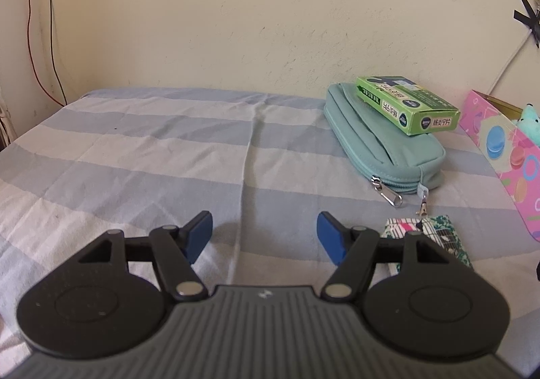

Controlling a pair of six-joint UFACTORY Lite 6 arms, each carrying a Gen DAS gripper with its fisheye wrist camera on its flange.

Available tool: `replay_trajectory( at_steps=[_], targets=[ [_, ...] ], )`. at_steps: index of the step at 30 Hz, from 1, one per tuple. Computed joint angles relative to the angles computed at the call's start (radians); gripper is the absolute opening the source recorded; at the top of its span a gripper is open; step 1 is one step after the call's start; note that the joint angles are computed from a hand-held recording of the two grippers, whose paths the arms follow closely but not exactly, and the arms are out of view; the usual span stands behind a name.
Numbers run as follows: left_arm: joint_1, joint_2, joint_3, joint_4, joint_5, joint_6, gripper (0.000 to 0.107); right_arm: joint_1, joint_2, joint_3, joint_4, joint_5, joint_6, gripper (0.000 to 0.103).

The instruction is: Organize objects

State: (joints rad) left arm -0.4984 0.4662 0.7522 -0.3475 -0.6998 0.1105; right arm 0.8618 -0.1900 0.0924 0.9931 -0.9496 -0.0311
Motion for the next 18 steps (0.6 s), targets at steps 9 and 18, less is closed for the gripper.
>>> replay_trajectory(
  at_steps=[9,18],
  targets=[
    [-0.023,0.004,-0.004,-0.058,-0.037,0.049,0.071,-0.034,-0.013,-0.007,-0.096,0.027,0.024,0.073],
    [-0.025,-0.003,-0.013,-0.057,-0.033,0.046,0.071,-0.013,-0.021,-0.026,-0.08,-0.009,0.051,0.075]
  ],
)
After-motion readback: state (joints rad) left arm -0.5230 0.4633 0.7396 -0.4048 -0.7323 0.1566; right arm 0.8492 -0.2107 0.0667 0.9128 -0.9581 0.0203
